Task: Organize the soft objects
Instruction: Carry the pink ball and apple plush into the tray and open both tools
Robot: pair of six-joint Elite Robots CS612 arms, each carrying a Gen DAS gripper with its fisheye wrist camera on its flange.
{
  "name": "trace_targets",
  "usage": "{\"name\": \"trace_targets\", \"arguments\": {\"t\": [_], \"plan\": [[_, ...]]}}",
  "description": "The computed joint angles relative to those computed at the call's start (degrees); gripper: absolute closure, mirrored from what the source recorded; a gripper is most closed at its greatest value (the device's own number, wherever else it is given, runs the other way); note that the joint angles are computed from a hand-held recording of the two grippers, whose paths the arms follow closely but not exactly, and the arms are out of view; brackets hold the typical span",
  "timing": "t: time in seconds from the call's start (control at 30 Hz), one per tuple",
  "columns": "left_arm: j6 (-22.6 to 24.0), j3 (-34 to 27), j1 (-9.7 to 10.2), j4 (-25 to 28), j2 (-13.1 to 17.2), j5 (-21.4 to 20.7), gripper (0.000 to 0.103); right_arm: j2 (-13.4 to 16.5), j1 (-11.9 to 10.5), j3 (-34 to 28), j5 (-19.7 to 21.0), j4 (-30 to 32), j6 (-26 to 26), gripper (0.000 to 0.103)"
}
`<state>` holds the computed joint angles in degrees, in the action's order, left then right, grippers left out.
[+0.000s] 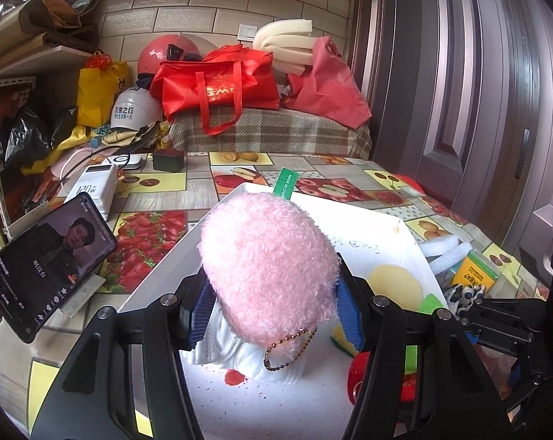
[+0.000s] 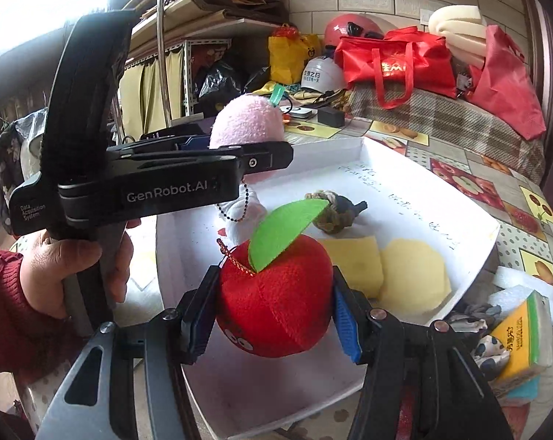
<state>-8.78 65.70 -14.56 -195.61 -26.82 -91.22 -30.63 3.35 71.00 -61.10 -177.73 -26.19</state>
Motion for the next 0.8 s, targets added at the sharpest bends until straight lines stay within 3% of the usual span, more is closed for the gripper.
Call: {"name": "trace_targets", "arguments": {"t": [0.1,0.2,0.37,0.5,0.63,0.8], "plan": [[0.3,0.3,0.05,-0.4,-0.1,-0.1,0.045,0.4,0.2,-1.6,-0.7,4.6,-0.7,0.047],[0.8,0.4,-0.04,-0.7,-0.2,0.1,0.045,1.4,0.4,-3.6,-3.4,4.1,2.1,0.047],[1.0,0.5,-0.07,-0.6,-0.2,0.2,0.045,3.3,0.1,-7.2,-9.8,1.7,13.1,0.047],[1.1,0.1,-0.29,1.1,-0.3,1.2,0.045,3.4,-0.7,-6.5,-8.2,-2.6,19.1,0.047],[2.2,-1.2,-0.61,1.4,0.3,2.0,0.045,3.3,-0.5,-5.1,-6.2,-8.5,20.1,0.047],[2.8,-1.8,-0.83,1.6,0.6,3.1,0.043,3.5,-0.1,-5.7,-6.5,-8.1,19.7,0.047]]}}
